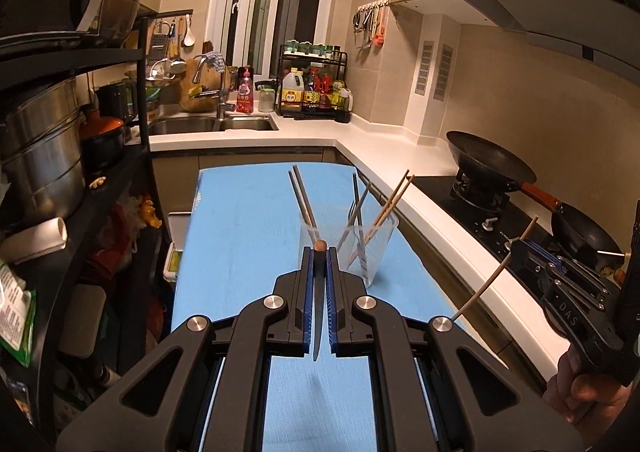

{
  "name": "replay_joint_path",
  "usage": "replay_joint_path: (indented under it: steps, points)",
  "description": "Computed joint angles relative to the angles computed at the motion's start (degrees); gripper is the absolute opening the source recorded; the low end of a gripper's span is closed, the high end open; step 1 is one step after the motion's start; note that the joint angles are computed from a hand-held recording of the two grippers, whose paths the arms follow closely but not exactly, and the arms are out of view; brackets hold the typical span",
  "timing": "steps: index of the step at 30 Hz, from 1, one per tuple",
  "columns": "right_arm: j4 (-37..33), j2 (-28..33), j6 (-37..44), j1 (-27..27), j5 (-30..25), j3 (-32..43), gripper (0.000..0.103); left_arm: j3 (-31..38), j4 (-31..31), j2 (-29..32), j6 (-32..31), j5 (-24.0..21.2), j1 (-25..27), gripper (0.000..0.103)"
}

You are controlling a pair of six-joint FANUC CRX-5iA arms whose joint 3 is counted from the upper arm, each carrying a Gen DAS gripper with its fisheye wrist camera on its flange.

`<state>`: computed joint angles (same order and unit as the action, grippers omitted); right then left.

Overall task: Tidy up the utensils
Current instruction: 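Lift the chopstick with the left tool while the right tool carries its chopstick to the cup, then open the left tool over the clear cup while the right tool releases its chopstick and withdraws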

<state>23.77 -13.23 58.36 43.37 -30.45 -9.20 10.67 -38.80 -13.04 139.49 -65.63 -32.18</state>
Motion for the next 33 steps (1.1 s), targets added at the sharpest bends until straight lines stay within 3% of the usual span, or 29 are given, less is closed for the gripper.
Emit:
replay_joint_path:
  steps: [8, 19, 30, 33]
  points:
    - [-9.0, 7.18, 9.79, -2.1, -1.24, 14.58, 0.005, 3.95, 10.99, 1.11, -9.59, 6.65, 11.02, 0.006]
    - [-13.34, 19.46, 16.35, -4.35, -1.06, 29.69, 0.005, 12.03, 17.16, 9.48, -16.87, 12.68, 18.13, 0.006]
    - [-15.4, 25.61, 19.54, -4.95, -2.79, 33.76, 0.005, 12.95, 21.86, 15.49, -20.63, 14.1, 20.63, 0.006]
    - [-10.78, 25.4, 16.14, -4.35, -1.72, 31.69, 0.007, 13.42, 21.49, 16.06, -21.0, 13.61, 20.34, 0.006]
